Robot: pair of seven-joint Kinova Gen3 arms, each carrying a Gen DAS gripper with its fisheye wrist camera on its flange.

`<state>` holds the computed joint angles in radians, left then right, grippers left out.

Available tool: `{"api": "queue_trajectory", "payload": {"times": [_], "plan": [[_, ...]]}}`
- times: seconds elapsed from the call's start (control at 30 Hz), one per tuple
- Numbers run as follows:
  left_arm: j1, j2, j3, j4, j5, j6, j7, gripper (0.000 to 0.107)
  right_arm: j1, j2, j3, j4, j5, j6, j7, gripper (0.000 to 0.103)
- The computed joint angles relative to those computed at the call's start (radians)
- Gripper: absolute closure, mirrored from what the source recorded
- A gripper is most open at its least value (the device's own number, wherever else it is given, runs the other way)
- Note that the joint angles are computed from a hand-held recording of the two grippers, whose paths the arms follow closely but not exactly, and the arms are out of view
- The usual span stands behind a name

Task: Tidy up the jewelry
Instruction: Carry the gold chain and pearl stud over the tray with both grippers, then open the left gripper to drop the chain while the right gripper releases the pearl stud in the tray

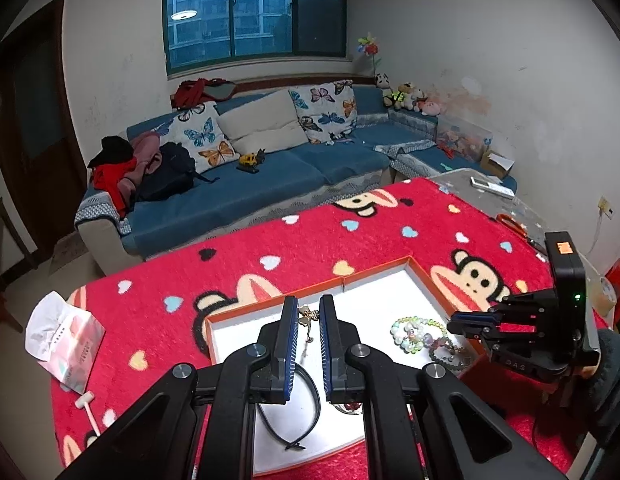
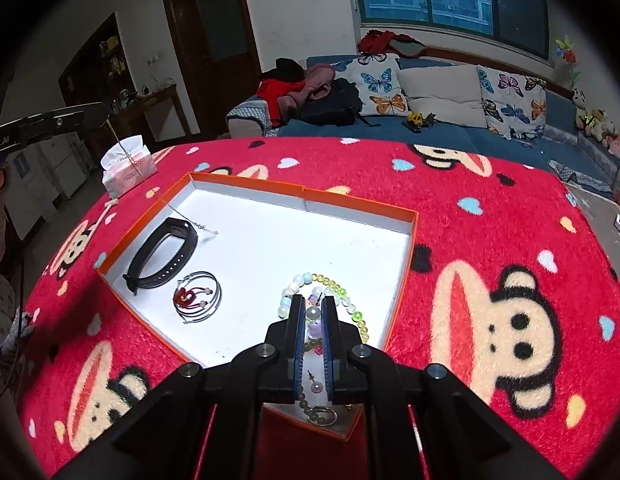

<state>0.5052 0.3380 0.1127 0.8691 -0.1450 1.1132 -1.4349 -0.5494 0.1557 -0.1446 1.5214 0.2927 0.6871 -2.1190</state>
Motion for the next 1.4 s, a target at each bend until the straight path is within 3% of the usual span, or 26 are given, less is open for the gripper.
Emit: {"api": "queue_trajectory", "payload": {"times": [0.63,0.93,0.97,1.0,1.07,1.13,1.33,1.4], "plan": [[-0.011,0.238,-0.013,-0.151,0.103,0.104,-0.006,0.097,-0.009,0.017,0.012,0.03,0.022,0.008,-0.05,0.093],[0.003,0.268,-0.028,-0.152,0.095,0.126,-0.007,0.093,0.002,0.024,0.008,0.027,-0.017,0.002,-0.022,0.092],[0.011,0.272,-0.034,-0.156,0.085,0.133,-0.002,0.087,-0.005,0.027,0.011,0.023,-0.004,0.01,-0.031,0.091],[0.015,0.272,-0.038,-0.156,0.077,0.136,0.002,0.074,-0.011,0.028,0.012,0.021,0.005,0.014,-0.036,0.089],[0.032,0.252,-0.051,-0.118,0.053,0.109,0.021,0.053,-0.024,0.025,0.015,0.022,0.03,0.022,-0.057,0.077],[0.045,0.221,-0.057,-0.066,0.027,0.063,0.033,0.051,-0.039,0.018,0.017,0.032,0.065,0.014,-0.084,0.06],[0.051,0.135,-0.053,0.046,-0.004,-0.012,0.108,0.05,-0.067,0.009,0.011,0.024,0.141,0.043,-0.146,0.055],[0.078,0.096,-0.065,0.099,-0.052,-0.046,0.156,0.041,-0.08,0.003,0.007,0.024,0.171,0.05,-0.168,0.052]]}}
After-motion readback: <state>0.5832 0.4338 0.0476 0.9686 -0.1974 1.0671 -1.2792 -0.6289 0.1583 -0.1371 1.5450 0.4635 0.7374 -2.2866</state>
